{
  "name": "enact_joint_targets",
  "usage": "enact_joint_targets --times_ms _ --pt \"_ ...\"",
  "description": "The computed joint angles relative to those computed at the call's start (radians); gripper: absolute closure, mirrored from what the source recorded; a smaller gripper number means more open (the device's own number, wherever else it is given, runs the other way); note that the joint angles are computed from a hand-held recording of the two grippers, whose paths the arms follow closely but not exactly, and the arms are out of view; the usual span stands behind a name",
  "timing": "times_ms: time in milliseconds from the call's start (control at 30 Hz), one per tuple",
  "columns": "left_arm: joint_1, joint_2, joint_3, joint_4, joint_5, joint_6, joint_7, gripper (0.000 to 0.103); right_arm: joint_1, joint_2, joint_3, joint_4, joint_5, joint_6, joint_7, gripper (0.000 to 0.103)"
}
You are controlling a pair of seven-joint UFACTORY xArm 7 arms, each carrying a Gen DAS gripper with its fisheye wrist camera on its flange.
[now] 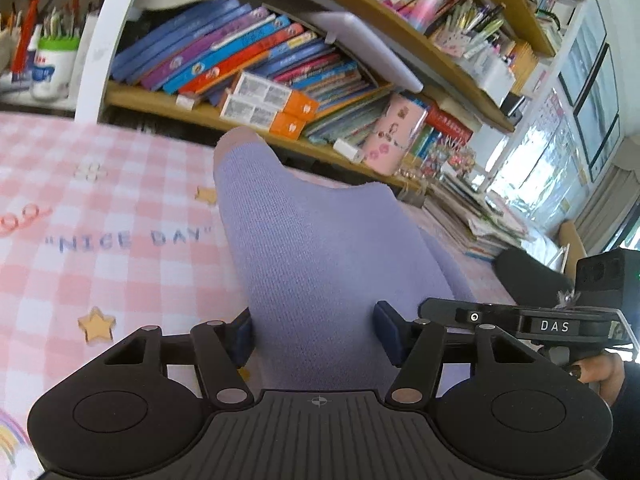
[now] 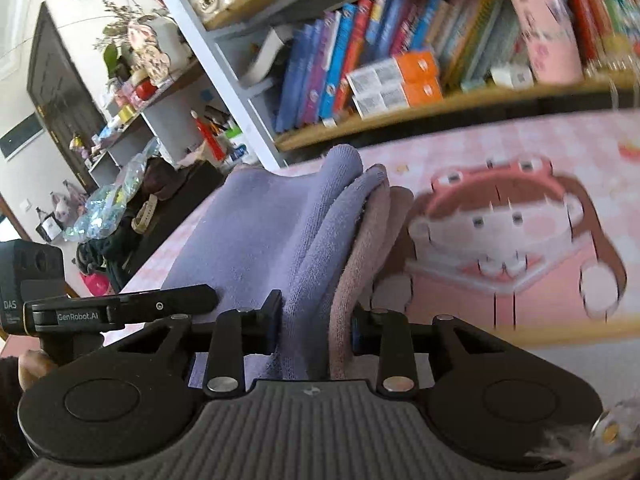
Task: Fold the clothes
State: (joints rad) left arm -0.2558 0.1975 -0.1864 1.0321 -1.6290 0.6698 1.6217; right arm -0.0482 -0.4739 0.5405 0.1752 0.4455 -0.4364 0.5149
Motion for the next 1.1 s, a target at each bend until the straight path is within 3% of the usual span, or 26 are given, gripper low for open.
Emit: enact_joint_targets --times_ms 167,500,767,1100 --pt "-0.01 0.083 -0.009 0.133 0.037 -0.046 -0.041 0.042 -0.068 0.102 -0.031 0.095 -0.026 -0.025 -0.112 0.074" --pt "-0.019 0.431 -0.072 0.586 0.273 -0.129 -0.287 0.042 -0.077 0.417 -0.232 0.357 -0.073 -0.077 -0.259 0.074" --pt "-0.061 0.635 -0.103 0.85 0.461 -0.199 -0.463 0.042 -0.076 0.593 -0.39 0.488 -0.31 -0.081 -0.12 0.074" --pt "-0.037 0.801 -0.174 1.042 0.629 -0.189 -0.649 0.041 -0.092 0.719 -0.482 0.558 -0.522 -0.159 0.123 0.07"
